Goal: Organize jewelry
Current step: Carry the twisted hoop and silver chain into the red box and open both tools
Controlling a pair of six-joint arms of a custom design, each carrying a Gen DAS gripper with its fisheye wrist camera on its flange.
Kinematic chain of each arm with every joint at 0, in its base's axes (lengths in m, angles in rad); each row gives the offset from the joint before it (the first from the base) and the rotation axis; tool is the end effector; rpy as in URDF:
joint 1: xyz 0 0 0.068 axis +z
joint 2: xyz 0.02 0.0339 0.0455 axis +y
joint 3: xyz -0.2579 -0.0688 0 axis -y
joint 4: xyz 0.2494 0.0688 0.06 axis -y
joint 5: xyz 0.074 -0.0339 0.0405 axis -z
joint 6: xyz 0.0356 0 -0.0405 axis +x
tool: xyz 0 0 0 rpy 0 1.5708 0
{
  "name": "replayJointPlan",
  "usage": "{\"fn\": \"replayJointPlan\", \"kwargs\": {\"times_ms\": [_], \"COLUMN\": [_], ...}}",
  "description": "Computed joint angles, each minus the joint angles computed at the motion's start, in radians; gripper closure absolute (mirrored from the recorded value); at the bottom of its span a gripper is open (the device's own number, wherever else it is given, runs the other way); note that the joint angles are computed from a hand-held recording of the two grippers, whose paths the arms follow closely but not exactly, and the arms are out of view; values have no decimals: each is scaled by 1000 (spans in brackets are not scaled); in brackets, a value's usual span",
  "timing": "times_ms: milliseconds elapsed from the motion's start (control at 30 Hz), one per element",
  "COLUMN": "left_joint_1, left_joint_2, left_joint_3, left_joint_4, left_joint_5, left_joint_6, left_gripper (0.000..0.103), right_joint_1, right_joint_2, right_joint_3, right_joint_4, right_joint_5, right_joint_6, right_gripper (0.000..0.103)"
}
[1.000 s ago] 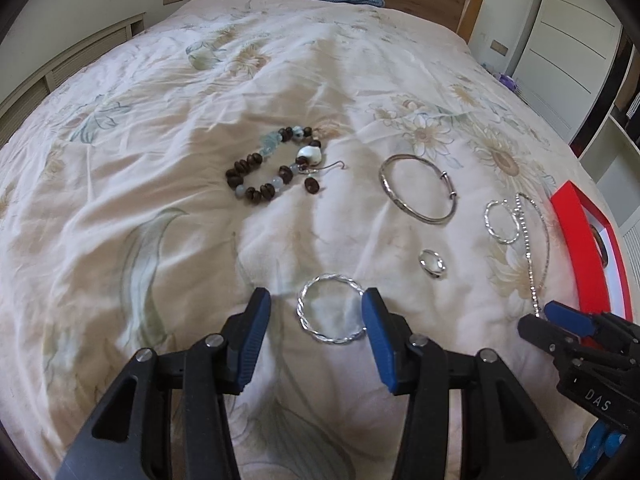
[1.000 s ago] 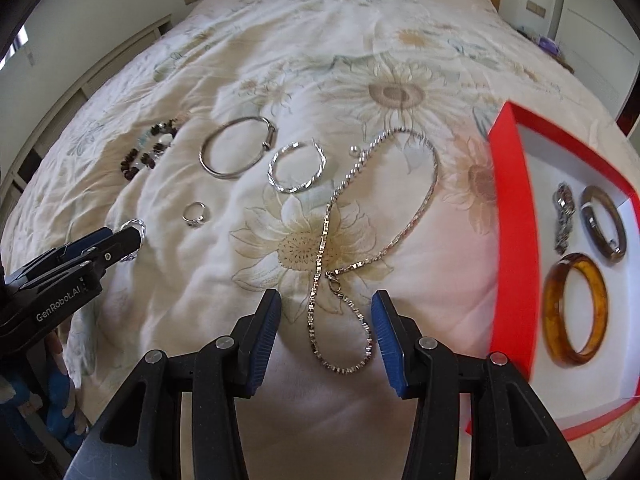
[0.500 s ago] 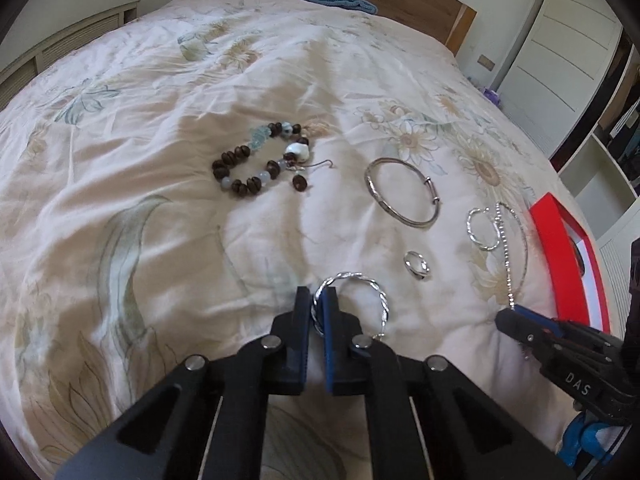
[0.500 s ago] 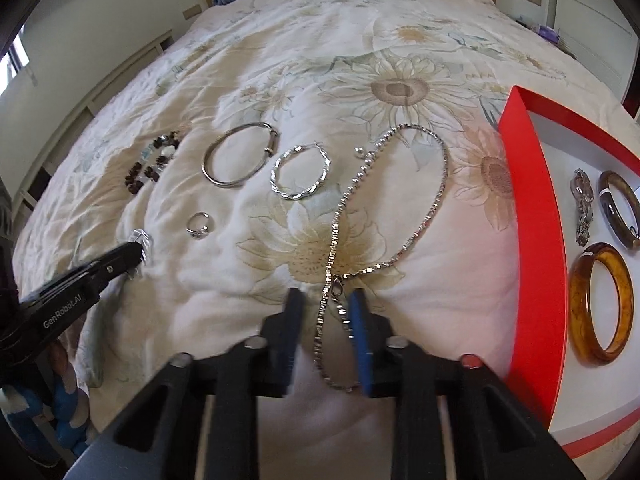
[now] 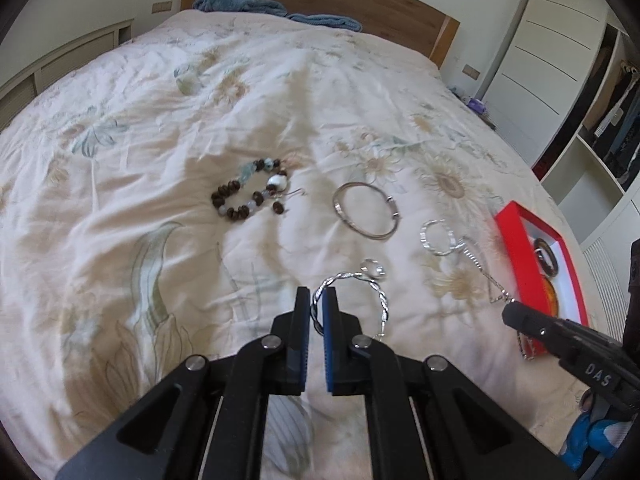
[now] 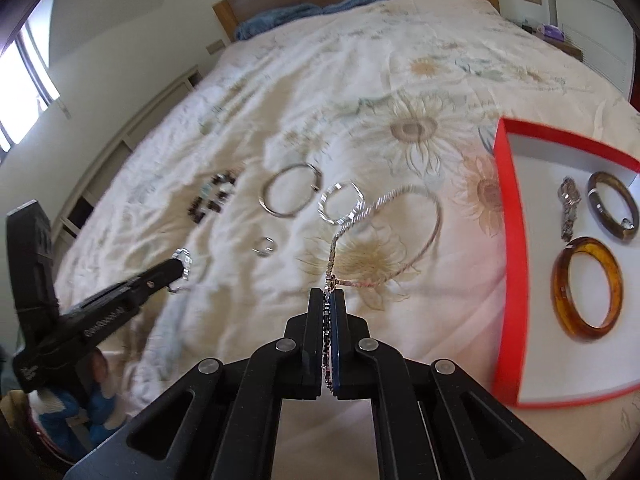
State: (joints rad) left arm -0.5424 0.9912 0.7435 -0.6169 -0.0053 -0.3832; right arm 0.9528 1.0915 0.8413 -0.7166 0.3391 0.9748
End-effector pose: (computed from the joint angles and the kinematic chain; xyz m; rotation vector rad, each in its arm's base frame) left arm 0.1769 -0.1064 0.2429 0.1946 2.4701 -0.4018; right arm 0.1363 0.1713 0.2502 0.1607 2.4970 0.3953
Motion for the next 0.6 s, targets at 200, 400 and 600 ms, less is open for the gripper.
{"fn": "replayJointPlan", "kwargs": {"times_ms": [200,400,600], "left_joint_1": [-116,-292,-522], "left_joint_2": [-55,-74,-5], "left_joint_3": [78,185,314], "left_joint_4": [-96,-182,-231], "left_joint_5": [-75,-179,-314], "left_joint_6": [-54,-144,-247], "left_gripper": [98,98,98], "right_joint_1": [114,287,533], "right_joint_2": [-83,-116,-103], "right_joint_3": [100,256,433], "right_joint_4": [-141,-365,-728], "right_joint_5": [119,298,515], "right_joint_6": [66,189,482], "right_gripper": [100,100,100]}}
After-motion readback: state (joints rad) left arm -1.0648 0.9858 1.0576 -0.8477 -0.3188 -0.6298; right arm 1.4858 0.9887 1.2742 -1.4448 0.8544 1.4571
